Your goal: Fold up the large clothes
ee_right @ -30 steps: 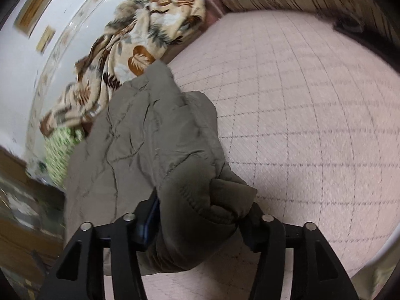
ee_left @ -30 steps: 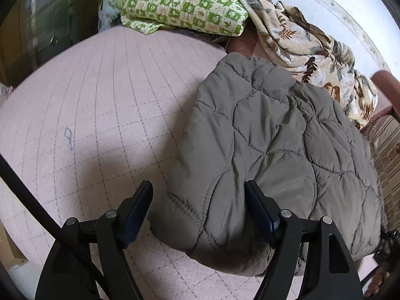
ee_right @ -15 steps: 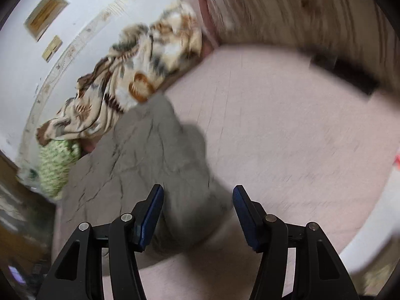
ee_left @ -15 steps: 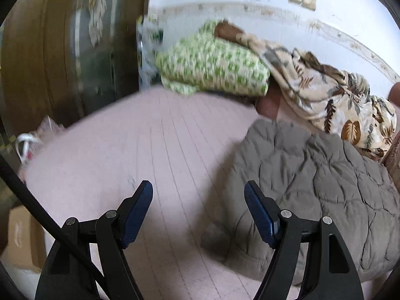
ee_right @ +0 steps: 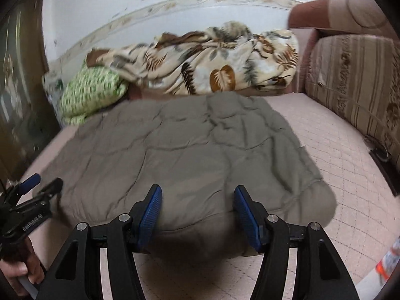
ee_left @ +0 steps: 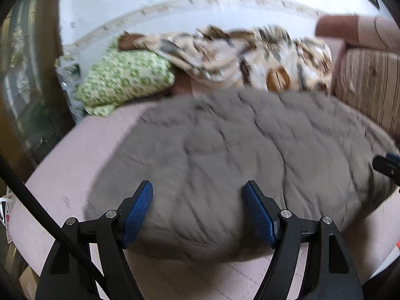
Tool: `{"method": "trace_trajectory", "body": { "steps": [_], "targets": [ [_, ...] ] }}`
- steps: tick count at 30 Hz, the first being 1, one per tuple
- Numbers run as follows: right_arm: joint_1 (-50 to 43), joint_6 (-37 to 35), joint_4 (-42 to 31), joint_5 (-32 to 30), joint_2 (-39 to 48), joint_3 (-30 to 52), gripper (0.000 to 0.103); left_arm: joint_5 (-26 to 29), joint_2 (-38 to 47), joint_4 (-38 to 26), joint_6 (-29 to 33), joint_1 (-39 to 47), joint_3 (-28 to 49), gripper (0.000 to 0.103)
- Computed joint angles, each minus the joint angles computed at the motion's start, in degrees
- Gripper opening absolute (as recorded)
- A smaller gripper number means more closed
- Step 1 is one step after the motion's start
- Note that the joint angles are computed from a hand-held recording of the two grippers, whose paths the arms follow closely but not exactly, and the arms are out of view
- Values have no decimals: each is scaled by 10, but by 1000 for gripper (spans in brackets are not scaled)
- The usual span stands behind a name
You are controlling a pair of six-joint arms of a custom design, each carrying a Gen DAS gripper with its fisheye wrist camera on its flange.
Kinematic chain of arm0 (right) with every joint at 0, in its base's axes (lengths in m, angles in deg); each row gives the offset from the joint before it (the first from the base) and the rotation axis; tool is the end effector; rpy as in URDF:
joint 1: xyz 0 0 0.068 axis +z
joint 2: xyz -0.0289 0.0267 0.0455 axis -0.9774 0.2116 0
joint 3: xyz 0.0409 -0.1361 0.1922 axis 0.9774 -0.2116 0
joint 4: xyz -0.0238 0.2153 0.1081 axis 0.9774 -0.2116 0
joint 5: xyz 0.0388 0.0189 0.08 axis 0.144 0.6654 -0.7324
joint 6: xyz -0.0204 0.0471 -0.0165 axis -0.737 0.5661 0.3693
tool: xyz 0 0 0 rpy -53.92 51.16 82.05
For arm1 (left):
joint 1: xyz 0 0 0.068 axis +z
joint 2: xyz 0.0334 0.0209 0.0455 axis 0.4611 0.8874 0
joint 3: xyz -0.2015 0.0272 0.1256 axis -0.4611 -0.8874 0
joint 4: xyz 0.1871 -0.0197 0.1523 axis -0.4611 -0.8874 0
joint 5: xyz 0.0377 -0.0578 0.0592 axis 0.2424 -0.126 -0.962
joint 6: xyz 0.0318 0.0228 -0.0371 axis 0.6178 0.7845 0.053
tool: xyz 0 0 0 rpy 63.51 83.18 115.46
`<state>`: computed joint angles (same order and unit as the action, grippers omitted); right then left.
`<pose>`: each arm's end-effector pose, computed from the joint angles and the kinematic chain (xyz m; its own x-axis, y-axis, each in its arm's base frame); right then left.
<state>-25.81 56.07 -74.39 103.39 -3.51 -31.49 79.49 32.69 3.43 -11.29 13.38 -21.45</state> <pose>0.1227 0.1151 0.2119 -0.5360 0.2966 -0.7904 0.3096 0.9401 0.1428 0.2353 -0.0594 0.2072 -0.4997 0.3112 -0.8084 0.3482 0.9267 0.1415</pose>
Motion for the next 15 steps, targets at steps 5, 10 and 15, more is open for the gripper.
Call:
{"method": "trace_trajectory", "body": {
  "steps": [5, 10, 15],
  "targets": [
    [-33, -35, 38, -30, 59, -5, 70, -48, 21, 40, 4, -30, -20, 80],
    [-41, -34, 44, -45, 89, -2, 74, -45, 46, 31, -8, -28, -12, 81],
    [-50, -35, 52, -59, 105, -3, 76, -43, 56, 33, -5, -28, -10, 82]
  ]
}}
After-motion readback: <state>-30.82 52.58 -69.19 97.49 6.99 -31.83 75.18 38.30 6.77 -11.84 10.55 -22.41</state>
